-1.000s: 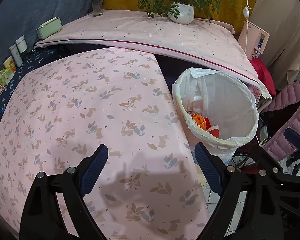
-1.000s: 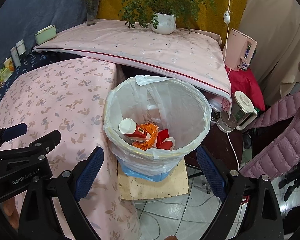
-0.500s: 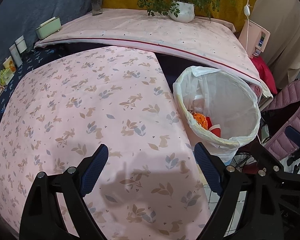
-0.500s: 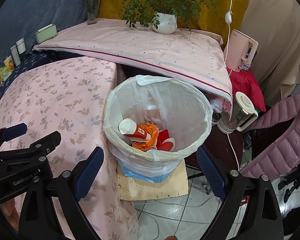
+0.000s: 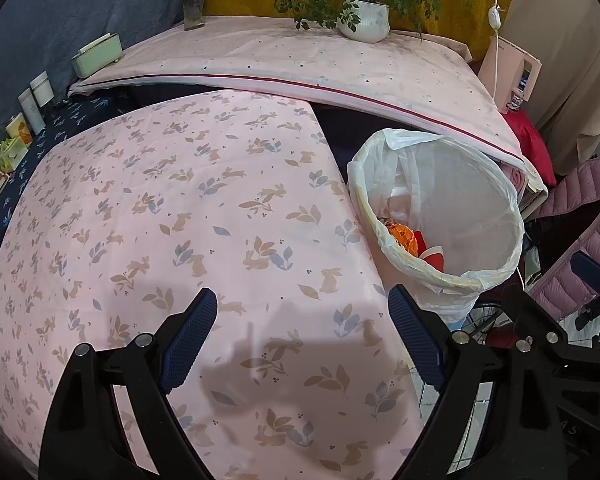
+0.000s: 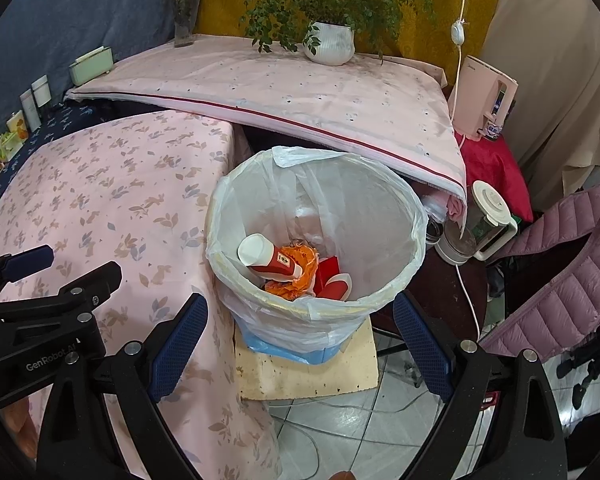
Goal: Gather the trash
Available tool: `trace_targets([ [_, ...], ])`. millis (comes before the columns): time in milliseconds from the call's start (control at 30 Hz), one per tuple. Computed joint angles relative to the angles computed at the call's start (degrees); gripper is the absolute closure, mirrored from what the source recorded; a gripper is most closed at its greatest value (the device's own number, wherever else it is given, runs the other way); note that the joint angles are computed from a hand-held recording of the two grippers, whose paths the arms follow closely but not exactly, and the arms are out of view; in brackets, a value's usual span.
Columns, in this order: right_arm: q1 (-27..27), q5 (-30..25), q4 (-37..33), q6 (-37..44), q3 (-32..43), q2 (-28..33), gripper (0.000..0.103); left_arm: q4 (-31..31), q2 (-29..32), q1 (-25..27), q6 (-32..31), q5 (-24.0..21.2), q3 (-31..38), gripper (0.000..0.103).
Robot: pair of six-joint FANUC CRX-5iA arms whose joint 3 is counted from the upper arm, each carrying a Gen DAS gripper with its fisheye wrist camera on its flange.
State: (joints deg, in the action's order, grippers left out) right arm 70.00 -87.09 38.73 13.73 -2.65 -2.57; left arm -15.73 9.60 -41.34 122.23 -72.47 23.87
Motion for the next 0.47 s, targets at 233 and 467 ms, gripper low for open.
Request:
trace_targets([
  [233,-0.05,0.13,-0.06,-0.08,-0.12,0.0,0.013,-0.11,-0.07,-0.04,0.24,0.36,-0.28,0.02],
  [467,-0.11,0.33,-0.11,-0.07,-0.2,-0.01,0.013,-0.17,-0.19,-0.05,0.53,0.11,-0.49,0.02],
])
